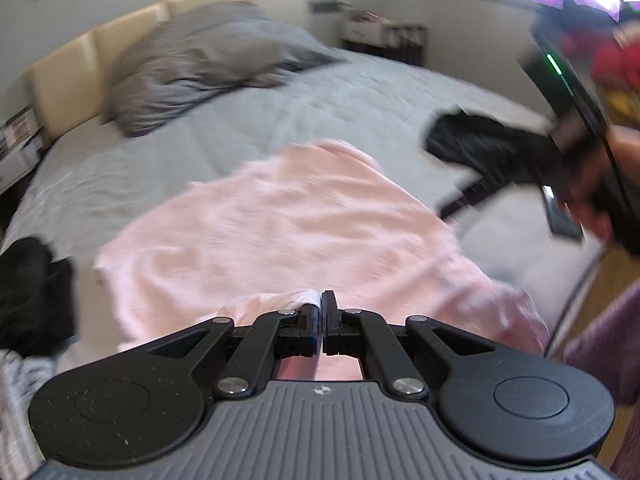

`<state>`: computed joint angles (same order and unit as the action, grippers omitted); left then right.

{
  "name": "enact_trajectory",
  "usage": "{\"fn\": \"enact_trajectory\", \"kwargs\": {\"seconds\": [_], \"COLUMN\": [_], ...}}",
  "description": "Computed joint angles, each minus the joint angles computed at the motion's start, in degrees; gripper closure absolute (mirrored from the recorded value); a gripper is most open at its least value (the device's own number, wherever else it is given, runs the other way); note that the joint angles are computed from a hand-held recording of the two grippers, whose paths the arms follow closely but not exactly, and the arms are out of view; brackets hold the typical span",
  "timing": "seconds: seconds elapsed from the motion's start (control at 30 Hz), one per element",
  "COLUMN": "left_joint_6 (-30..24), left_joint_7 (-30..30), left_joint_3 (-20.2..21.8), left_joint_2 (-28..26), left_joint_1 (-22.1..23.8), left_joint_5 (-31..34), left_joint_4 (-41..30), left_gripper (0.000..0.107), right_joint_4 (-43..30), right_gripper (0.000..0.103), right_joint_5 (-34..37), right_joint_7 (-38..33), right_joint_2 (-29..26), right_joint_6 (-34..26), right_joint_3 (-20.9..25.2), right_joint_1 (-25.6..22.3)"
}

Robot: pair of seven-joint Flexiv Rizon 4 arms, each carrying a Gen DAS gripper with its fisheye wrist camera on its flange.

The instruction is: Fold clothes

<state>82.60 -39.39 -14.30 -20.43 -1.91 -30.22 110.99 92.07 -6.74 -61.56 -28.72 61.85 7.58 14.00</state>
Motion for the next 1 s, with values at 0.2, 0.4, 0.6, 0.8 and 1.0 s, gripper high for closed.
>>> {"fn": "enact_trajectory", "kwargs": {"seconds": [0.2, 0.4, 0.6, 0.8, 1.0], "left_joint_6": [-0.64, -9.16, -11.95, -14.89, -12.62], "left_joint_7": [0.52, 0.67, 10.19, 16.20, 16.96], "left_joint_3": [0.40, 0.83, -2.95, -1.29, 4.39], "left_joint_2": [-3.71, -4.71, 0.27, 4.74, 6.14], "left_joint_1": [-3.19, -3.28, 0.12, 1.41, -0.87], "left_joint_5": [5.59, 7.24, -3.21, -16.29, -19.12], "left_joint_4": [0.70, -0.53, 4.18, 6.24, 6.74], "left_gripper": [0.106, 0.064, 0.055, 0.055, 0.055], "right_joint_4": [-0.50, -0.64, -0.82, -1.91, -3.86], "right_gripper": [0.044, 0.044, 0.044, 0.044, 0.044], "right_joint_5": [1.74, 2.56, 4.42, 6.98, 9.58], "right_joint_7": [-2.27, -5.98, -9.65, -15.77, -23.30], "right_joint_2": [-0.45, -0.57, -0.56, -0.58, -1.23], "right_joint_6": [-1.47, -2.94, -3.42, -2.19, -1.37], "right_joint_3": [1.20, 1.93, 3.16, 5.69, 8.49], "right_joint_1": [-1.09, -1.22, -1.40, -0.89, 0.44]}}
